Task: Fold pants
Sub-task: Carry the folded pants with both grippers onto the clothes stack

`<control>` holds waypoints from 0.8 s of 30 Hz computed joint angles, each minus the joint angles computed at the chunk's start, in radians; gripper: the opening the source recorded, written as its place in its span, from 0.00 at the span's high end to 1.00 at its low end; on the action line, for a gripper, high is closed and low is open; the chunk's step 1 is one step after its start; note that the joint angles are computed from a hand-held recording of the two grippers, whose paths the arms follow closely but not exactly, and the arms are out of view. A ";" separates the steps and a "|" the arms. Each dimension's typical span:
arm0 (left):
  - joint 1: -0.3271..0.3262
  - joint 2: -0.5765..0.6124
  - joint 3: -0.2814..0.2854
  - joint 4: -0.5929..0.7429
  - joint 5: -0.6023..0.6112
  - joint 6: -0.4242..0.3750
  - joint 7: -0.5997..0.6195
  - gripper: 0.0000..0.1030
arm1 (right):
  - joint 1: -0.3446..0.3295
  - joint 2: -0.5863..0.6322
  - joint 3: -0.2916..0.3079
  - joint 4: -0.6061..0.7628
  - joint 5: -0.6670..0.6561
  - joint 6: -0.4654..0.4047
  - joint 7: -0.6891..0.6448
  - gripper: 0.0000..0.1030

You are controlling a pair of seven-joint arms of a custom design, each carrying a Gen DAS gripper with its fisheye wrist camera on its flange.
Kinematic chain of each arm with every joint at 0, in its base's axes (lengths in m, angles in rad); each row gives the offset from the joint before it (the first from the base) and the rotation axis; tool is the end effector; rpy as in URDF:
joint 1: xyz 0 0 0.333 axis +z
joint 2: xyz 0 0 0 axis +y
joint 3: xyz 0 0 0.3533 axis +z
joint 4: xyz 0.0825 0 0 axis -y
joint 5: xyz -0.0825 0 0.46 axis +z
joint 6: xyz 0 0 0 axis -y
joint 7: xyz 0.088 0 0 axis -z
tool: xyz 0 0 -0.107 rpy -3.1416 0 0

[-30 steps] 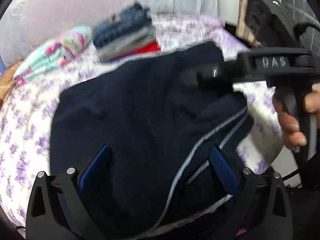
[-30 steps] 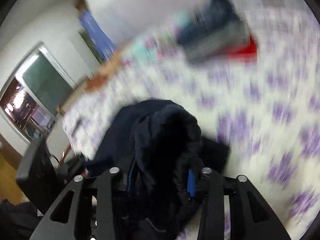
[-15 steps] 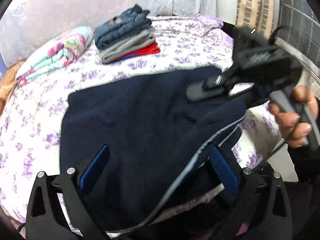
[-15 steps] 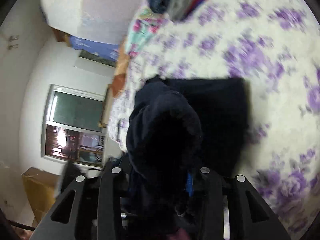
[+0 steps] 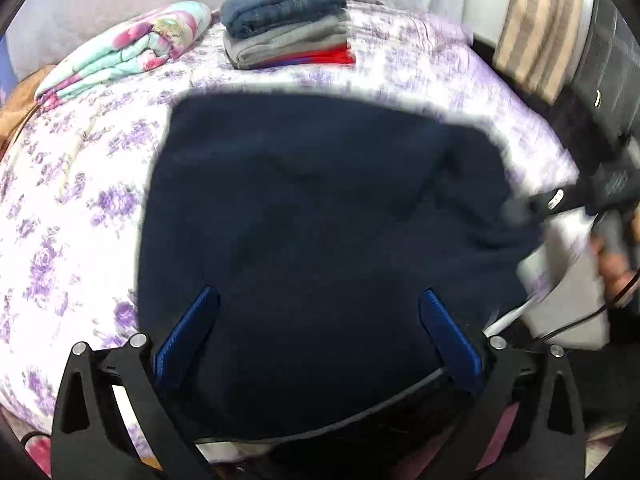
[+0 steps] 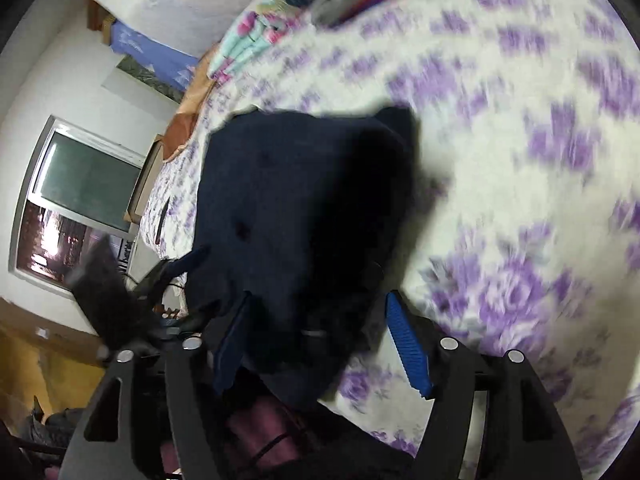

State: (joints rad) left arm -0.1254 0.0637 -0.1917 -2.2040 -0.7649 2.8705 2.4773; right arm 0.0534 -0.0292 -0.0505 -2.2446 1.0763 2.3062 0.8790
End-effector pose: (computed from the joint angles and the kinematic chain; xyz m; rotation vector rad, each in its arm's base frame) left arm 0.6144 -0.1596 0.3984 -1.3360 2.3544 -0.9003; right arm 0.5931 0.0195 0.3881 -1.6337 1.6876 0.3430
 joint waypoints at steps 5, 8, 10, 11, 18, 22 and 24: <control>0.039 -0.099 0.038 0.014 -0.269 -0.187 0.209 0.05 | 0.014 -0.127 -0.017 -0.104 0.124 0.108 -0.128 0.03; 0.069 -0.062 0.076 0.080 -0.256 -0.232 0.145 0.05 | 0.015 -0.128 -0.040 -0.119 0.165 0.061 -0.161 0.03; 0.109 0.039 0.099 0.191 -0.178 -0.380 0.044 0.05 | 0.014 -0.092 -0.044 -0.103 0.180 0.016 -0.145 0.03; 0.123 0.086 0.101 0.240 -0.126 -0.439 -0.016 0.05 | 0.015 -0.061 -0.040 -0.083 0.181 -0.010 -0.122 0.03; 0.195 0.307 0.023 0.482 -0.087 -0.763 -0.052 0.05 | 0.011 0.064 -0.001 0.045 0.210 -0.040 -0.101 0.03; 0.153 0.324 0.016 0.493 -0.012 -0.680 -0.100 0.04 | 0.014 0.094 0.028 0.077 0.205 0.007 -0.120 0.33; 0.196 0.310 -0.001 0.477 -0.104 -0.720 -0.089 0.06 | 0.000 0.087 0.024 0.061 0.247 -0.019 -0.144 0.59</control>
State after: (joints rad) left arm 0.0705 0.3741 -0.1932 -1.7274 -0.8693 2.1502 2.3880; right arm 0.0536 0.0577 -0.0267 -2.1839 1.3231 2.2876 0.7354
